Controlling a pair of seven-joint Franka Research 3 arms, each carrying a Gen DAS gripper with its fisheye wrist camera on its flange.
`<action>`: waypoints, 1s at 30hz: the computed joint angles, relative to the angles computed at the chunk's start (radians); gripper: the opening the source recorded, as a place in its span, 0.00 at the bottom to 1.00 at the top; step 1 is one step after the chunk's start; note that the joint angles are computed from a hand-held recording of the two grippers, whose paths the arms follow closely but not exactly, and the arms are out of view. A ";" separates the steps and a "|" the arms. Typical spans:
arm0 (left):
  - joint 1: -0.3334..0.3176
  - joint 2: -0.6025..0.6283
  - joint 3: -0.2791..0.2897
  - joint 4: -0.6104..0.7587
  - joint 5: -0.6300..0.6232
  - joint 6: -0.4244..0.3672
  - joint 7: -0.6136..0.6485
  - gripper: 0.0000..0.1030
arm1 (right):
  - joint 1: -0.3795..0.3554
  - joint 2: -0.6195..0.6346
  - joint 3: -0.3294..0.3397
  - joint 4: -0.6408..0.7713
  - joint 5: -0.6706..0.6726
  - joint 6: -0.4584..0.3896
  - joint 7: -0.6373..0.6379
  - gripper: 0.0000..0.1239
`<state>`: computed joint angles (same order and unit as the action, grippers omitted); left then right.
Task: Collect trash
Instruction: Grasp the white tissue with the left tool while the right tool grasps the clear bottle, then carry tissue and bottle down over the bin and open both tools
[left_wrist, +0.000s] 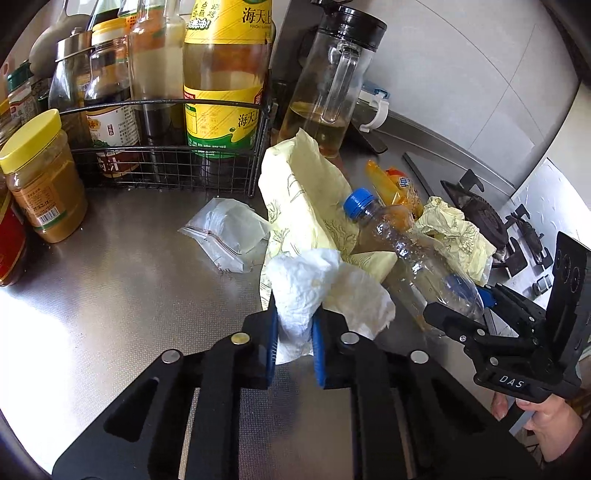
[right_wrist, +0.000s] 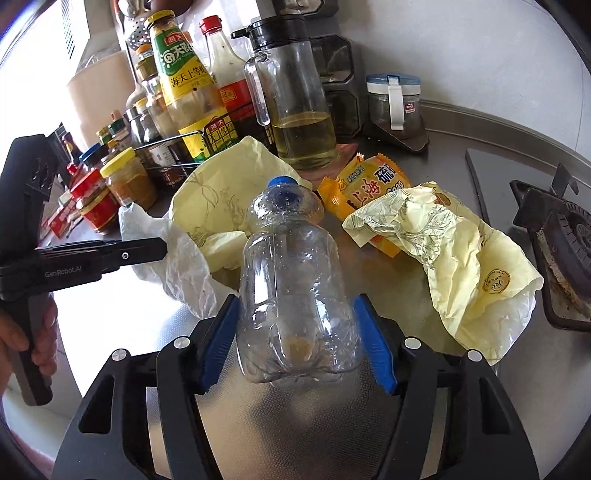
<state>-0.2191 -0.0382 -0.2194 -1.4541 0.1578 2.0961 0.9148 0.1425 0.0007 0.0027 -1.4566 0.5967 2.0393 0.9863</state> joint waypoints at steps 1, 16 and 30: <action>-0.001 -0.008 -0.001 -0.008 0.000 0.003 -0.002 0.07 | 0.000 -0.011 0.000 -0.014 -0.002 0.012 -0.004 0.52; -0.035 -0.125 -0.035 -0.071 0.042 0.039 -0.024 0.04 | 0.007 -0.217 -0.045 -0.187 0.047 0.080 -0.022 0.51; -0.099 -0.286 -0.088 -0.173 0.032 0.014 -0.062 0.04 | 0.020 -0.510 -0.125 -0.381 0.069 0.009 0.009 0.51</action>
